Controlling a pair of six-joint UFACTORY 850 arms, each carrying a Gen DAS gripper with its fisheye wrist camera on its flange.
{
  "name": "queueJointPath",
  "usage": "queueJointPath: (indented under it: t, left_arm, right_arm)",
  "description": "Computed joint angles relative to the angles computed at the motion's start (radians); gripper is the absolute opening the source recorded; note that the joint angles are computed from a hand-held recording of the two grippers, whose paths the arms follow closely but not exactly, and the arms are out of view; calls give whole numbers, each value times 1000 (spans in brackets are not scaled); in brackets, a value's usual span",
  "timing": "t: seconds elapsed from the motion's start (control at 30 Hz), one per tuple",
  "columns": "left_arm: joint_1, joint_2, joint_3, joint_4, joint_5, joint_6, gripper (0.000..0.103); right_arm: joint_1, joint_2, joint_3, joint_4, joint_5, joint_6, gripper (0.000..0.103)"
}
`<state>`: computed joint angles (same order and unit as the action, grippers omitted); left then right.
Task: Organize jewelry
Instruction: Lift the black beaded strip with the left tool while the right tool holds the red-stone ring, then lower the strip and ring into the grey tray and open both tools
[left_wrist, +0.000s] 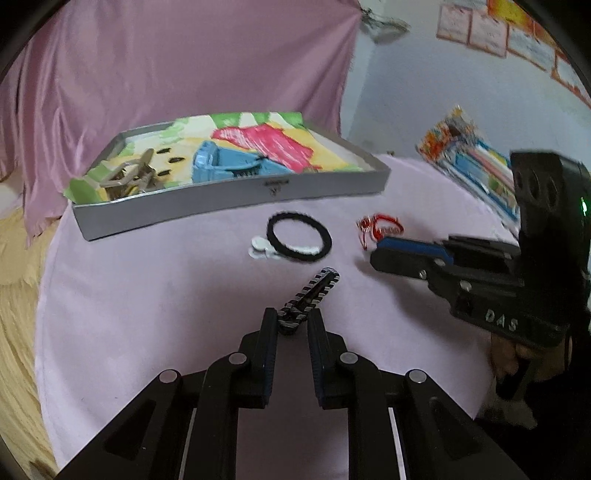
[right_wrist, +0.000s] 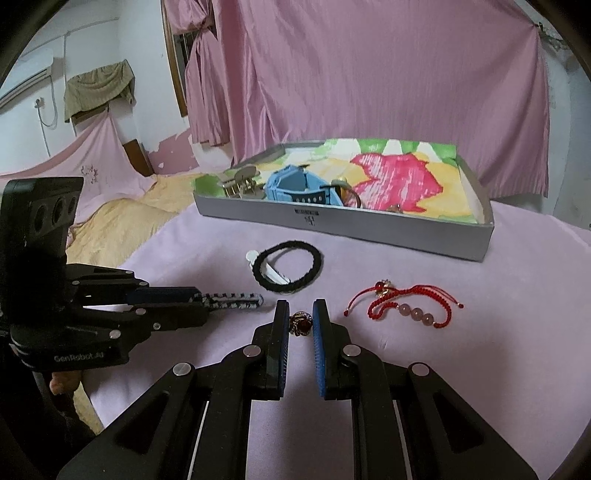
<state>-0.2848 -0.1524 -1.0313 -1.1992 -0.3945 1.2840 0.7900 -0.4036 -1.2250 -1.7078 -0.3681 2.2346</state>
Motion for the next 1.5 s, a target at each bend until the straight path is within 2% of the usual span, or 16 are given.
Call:
queueJointPath:
  t: [0.27,0.43,0.5,0.57,0.67,0.77,1.0,1.1,1.2,1.37,1.5]
  left_arm:
    - [2,20,13,-313,-3,249,15]
    - [-5,5,-20,-407,17,301,15]
    - [-9,-12,-47,-419,24,295,15]
    - [-13,-32,-76,-415,30,277,15]
    - [-22,-64,-126,-410,45,246,15]
    - [-32,-101,-184,-396,70,210,15]
    - [-48,-215,-349,-153,118,-82,15]
    - [-54,-260,-406,14,118,-257,15]
    - [-65,-304,-456,212,114,-450,15]
    - [-75,-339,-485,412,111,-632,16]
    - [-79,-341,-488,464,111,-668,16]
  right_arm:
    - [-7,29,45,-208,-14,220,11]
    - [-26,51,65,-290,-4,318,11]
    - [-30,56,62,-249,-33,257,11]
    - [-52,68,56,-259,-2,264,11]
    - [-70,59,23,-147,-30,99,11]
    - [-110,42,-25,-68,3,-28,11]
    - [-185,-28,-153,200,76,-358,11]
    - [-209,-60,-191,288,99,-440,11]
    - [-224,-84,-208,305,123,-444,11]
    - [-242,-118,-226,488,165,-595,11]
    - [-245,-141,-250,671,160,-780,11]
